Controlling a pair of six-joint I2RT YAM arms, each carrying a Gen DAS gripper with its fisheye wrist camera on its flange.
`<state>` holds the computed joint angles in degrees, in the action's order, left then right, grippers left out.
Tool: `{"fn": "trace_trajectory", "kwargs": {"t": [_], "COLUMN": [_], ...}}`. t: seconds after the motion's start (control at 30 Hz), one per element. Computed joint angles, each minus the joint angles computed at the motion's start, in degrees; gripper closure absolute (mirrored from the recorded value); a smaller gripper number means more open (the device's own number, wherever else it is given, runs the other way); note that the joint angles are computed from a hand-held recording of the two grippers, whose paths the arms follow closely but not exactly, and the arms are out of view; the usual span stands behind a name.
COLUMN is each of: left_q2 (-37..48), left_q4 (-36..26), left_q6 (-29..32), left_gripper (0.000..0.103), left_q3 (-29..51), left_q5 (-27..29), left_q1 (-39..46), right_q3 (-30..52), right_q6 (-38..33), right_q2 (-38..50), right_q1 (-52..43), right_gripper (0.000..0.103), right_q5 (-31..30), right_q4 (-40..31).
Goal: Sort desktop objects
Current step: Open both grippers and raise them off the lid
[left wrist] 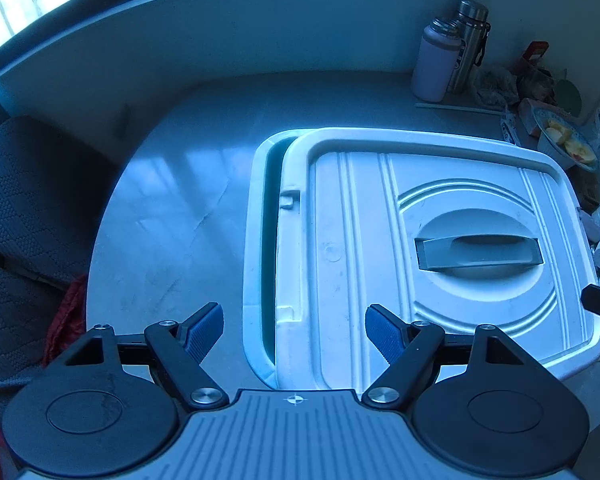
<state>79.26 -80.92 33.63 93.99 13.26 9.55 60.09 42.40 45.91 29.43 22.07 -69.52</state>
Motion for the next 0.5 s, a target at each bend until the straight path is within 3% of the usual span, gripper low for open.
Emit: {"fn": "trace_trajectory", "kwargs": {"t": [0.5], "left_q2": [6.7], "left_q4": [-1.4], "left_q6": [3.3], "left_gripper": [0.023], "left_q3": [2.7], "left_q5": [6.6], "left_q1": [5.1], "right_q3": [5.8], "right_q6": [7.3], "right_q2": [9.0], "right_q1": [4.2], "right_gripper": [0.001], "right_q5": [2.8], "right_q4": [-3.9]}}
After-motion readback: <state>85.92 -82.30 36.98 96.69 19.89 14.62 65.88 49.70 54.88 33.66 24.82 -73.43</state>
